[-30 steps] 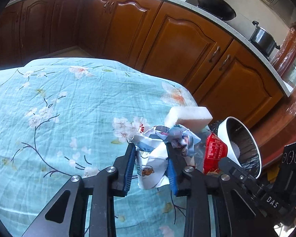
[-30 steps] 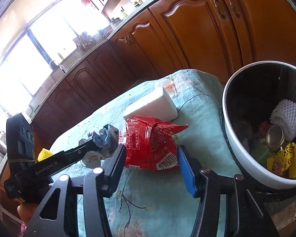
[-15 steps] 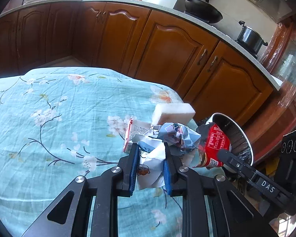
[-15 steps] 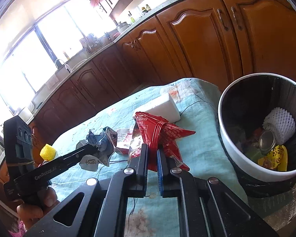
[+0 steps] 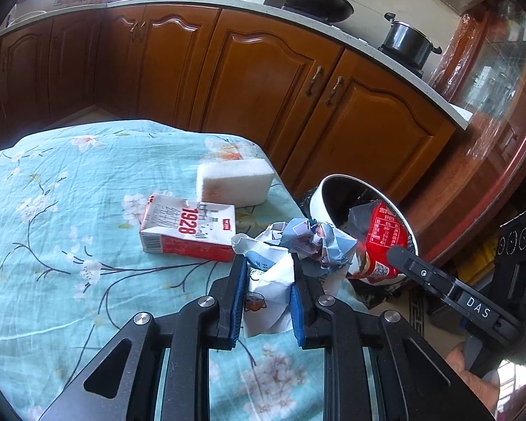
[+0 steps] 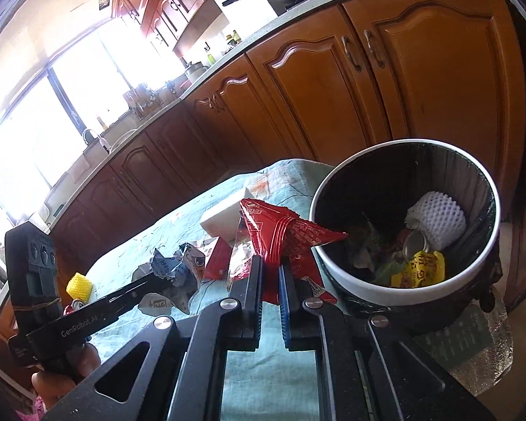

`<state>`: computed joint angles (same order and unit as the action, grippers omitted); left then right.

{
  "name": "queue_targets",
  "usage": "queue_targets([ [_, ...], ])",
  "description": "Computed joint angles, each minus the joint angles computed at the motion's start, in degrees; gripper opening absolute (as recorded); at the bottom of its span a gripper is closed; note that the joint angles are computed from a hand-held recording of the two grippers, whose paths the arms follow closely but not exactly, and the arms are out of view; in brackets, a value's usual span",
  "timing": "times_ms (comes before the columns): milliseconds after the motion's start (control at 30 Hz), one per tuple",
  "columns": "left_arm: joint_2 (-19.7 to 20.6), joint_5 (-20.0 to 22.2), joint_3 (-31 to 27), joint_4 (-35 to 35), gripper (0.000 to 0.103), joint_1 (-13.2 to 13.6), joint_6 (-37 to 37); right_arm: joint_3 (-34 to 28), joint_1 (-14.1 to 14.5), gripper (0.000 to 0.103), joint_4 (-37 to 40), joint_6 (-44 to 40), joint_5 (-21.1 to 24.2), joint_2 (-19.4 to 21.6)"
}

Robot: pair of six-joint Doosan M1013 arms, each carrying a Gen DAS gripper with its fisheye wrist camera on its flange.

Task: Collect trash
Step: 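Carry the white paper over the bin and open the left gripper while the right gripper drops the red wrapper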

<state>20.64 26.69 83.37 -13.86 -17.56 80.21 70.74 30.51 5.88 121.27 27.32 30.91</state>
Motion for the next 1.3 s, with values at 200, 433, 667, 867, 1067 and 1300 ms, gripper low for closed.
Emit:
queue_targets([
  [200,0.93,0.72,-1.71,-0.38,0.021,-1.02,1.54,2.30,-0.71,0.008,-3.37,4.04,-0.77,-1.69],
  [433,2.88,2.10,-4.59,0.46,0.021,-2.44,1.60,4.44,-1.73,0.008,-6.09,7.83,-1.09,-2.97],
  [667,5.13,3.55,-7.81,1.38,0.021,-3.33,1.45,5.38,-2.37,0.008,-9.25,11.60,-0.75,-3.53],
  [867,7.16,5.13,-10.91,3.93,0.021,-4.12,0.27,5.25,-2.95,0.008,-10.93,12.68,0.19,-3.46],
  [1067,9.75,7.39,-15.02,5.87,0.021,-4.96,0.20,4.90,-3.45,0.008,-12.32,13.35,0.75,-3.19],
  [1300,13.44,11.08,-20.83,7.87,0.022,-5.77,-0.96,3.58,-4.33,0.008,-12.16,11.96,2.41,-2.35],
])
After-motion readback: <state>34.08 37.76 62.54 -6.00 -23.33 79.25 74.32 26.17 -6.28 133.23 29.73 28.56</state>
